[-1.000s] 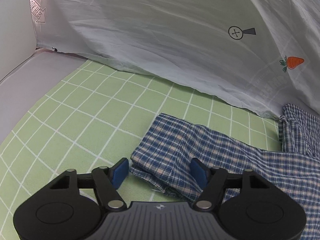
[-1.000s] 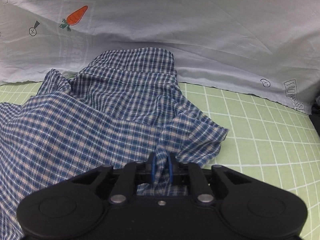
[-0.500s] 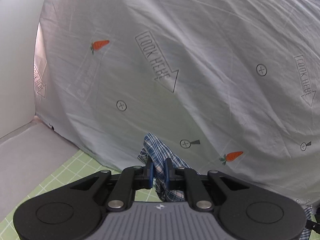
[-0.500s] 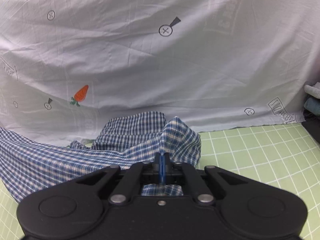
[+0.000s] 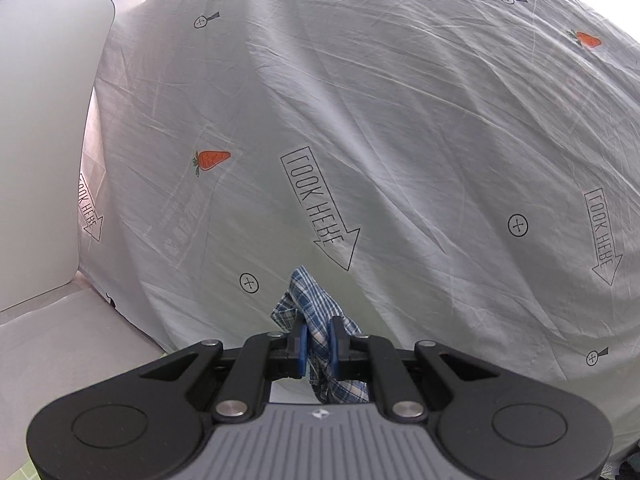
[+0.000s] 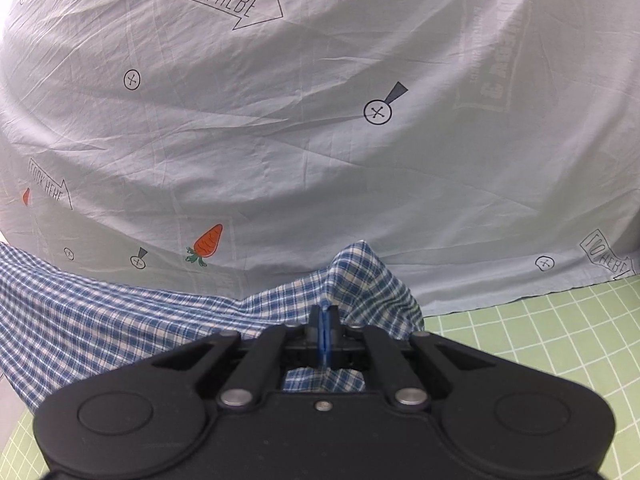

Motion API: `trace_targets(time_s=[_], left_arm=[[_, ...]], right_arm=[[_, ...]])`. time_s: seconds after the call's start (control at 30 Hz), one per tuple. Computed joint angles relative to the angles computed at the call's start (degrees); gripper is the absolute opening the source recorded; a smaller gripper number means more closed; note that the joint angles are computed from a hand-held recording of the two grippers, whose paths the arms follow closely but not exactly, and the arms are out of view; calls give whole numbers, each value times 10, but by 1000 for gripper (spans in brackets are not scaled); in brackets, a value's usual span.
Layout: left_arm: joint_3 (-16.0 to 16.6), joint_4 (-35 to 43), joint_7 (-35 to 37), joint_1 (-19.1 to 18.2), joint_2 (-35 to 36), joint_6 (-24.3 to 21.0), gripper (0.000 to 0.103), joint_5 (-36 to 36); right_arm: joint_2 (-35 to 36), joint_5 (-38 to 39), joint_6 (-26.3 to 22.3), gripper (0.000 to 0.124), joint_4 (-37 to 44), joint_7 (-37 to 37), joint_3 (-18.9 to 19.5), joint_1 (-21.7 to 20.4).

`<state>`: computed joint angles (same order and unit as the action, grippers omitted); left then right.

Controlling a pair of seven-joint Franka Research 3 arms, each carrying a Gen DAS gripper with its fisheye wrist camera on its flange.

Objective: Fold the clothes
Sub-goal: 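Lift the hem with both grippers and fold it toward the collar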

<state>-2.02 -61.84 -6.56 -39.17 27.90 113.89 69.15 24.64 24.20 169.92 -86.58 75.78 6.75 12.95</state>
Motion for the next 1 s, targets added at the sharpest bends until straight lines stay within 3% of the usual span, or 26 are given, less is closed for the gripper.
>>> trace_targets(time_s=[0.2, 0.23, 0.27, 0.3, 0.47, 0.77, 0.83, 1.0], left_arm=[[-11, -40, 10, 15, 8, -39, 11, -64], [-14, -52, 11, 18, 6, -46, 12, -75], [-18, -65, 9, 22, 3, -50, 12, -85], [-21, -84, 0, 26, -5, -49, 12, -94], [-41, -161, -42, 51, -36, -35, 12, -128], [-59, -212, -81, 74, -53, 7, 12, -142], [-60, -216, -86, 74, -57, 27, 12, -127], [-61, -197, -82, 65, -47, 101, 12, -83]], right_arm=[[57, -64, -62, 4, 50, 67, -49, 42], [67, -85, -79, 10, 60, 89, -66, 55], [76, -109, -98, 26, 72, 112, -83, 68], [86, -132, -118, 33, 84, 134, -97, 78], [59, -161, -66, 44, 30, 164, -92, 72], [126, -207, -178, 40, 134, 244, -119, 59], [114, -212, -174, 43, 123, 263, -120, 56], [22, -240, -116, 76, -8, 319, -136, 66]])
